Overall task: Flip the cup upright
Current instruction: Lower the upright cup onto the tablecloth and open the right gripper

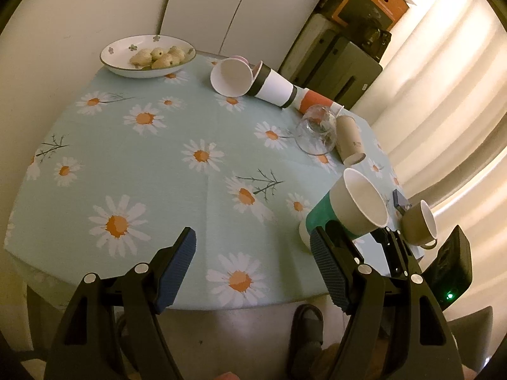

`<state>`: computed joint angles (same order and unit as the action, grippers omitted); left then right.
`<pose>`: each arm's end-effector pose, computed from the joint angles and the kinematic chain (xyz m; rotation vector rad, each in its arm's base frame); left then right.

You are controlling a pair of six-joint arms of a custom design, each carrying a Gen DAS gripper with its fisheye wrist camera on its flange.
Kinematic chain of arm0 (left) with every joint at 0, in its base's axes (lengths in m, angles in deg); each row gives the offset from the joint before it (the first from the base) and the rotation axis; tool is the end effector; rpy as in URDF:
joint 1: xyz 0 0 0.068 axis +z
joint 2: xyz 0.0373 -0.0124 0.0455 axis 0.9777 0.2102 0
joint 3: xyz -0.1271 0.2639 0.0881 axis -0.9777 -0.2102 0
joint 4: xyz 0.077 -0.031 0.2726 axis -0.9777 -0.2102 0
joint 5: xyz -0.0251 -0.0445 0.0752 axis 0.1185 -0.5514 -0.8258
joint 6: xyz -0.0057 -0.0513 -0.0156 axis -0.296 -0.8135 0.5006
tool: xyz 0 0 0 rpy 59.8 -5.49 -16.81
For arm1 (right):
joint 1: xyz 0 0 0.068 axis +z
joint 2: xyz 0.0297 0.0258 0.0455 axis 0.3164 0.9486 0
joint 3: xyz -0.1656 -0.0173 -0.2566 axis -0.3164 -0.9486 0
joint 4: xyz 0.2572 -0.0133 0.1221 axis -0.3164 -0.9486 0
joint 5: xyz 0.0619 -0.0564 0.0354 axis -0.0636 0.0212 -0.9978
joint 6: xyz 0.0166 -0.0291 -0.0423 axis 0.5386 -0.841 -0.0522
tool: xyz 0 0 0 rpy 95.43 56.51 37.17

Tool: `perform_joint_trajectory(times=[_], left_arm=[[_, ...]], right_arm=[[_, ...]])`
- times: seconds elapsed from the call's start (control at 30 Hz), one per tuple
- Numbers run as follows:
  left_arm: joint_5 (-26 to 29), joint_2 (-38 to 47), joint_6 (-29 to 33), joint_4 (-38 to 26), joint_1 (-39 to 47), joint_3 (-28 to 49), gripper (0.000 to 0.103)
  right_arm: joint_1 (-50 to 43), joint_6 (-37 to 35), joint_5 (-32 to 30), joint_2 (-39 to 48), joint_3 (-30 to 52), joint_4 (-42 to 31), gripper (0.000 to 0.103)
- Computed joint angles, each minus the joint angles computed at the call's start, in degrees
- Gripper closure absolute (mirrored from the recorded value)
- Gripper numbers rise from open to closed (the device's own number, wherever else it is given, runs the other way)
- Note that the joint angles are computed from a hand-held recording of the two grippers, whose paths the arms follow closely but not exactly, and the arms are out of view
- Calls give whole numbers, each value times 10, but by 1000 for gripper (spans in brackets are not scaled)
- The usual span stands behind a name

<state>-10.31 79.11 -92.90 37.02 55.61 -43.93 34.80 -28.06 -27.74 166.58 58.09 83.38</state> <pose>0.2948 -0.1320 0.1374 0.3130 2.5083 -0.6334 0.2326 0.0610 0.0714 -0.0372 2.0660 0.0574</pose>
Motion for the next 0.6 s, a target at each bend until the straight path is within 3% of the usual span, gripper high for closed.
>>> perform_joint_trajectory(times=[0.33, 0.47, 0.6], left_arm=[[-4, -3, 7, 1, -13, -7, 30], [-6, -5, 10, 3, -19, -9, 30], [-7, -11, 12, 7, -24, -17, 30]], right_arm=[[-4, 4, -12, -11, 0, -36, 37], [-11, 24, -23, -28, -16, -36, 25], [3, 27, -14, -81, -35, -64, 24]])
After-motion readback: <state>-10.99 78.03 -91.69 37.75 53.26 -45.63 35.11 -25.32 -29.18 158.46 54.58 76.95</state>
